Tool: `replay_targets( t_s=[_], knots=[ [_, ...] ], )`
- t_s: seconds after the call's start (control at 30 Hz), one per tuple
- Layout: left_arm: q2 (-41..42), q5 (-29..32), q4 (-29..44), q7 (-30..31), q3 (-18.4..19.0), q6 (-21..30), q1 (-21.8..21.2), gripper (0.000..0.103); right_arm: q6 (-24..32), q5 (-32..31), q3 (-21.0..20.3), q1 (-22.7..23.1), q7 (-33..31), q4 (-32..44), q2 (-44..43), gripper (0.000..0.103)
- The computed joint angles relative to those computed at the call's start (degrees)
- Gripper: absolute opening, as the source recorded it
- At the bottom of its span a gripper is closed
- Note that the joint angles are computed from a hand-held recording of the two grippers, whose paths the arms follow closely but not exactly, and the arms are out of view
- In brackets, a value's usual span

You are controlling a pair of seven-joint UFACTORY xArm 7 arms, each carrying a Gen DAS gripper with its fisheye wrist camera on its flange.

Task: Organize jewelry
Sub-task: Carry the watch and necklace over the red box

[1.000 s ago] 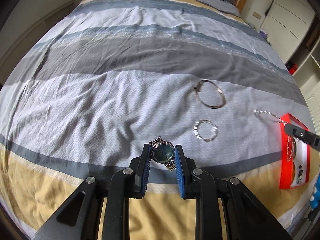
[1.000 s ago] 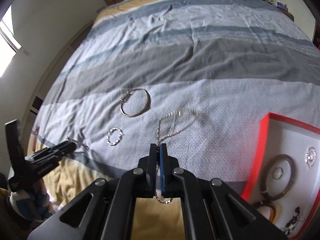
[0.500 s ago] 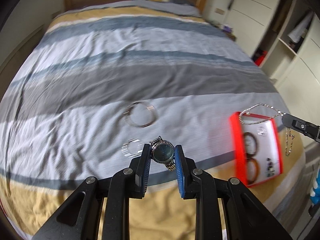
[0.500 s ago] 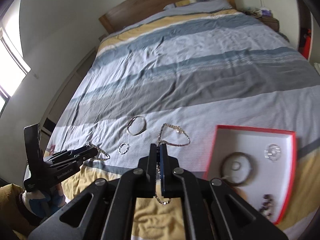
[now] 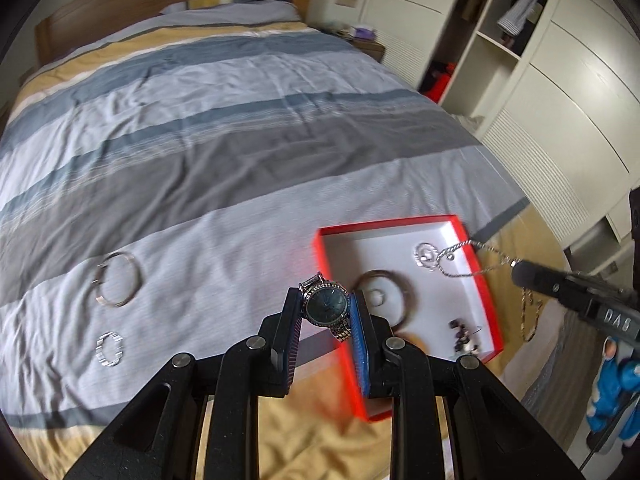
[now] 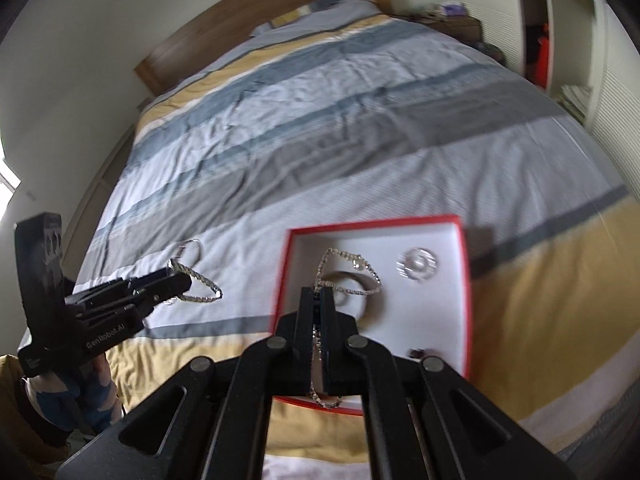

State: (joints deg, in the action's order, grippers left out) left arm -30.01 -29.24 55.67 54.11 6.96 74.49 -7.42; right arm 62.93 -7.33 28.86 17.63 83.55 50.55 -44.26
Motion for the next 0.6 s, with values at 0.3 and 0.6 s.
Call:
replay_targets(
  t_s=[0.3,0.6],
  knots=[
    [-0.66,2.17,-7.18,-3.7,-7.35,-10.78,-4.93,0.023,-1.66,2.47,-1.89,1.79,1.93,-10.71,-6.61,0.002],
    [3.42,5.44,-10.9,-8.34,-11.05,-21.98,-10.21,0.023,-4.76,1.91,-3.75,2.48,-1.92,-15.65,-4.63,0.003]
  ],
)
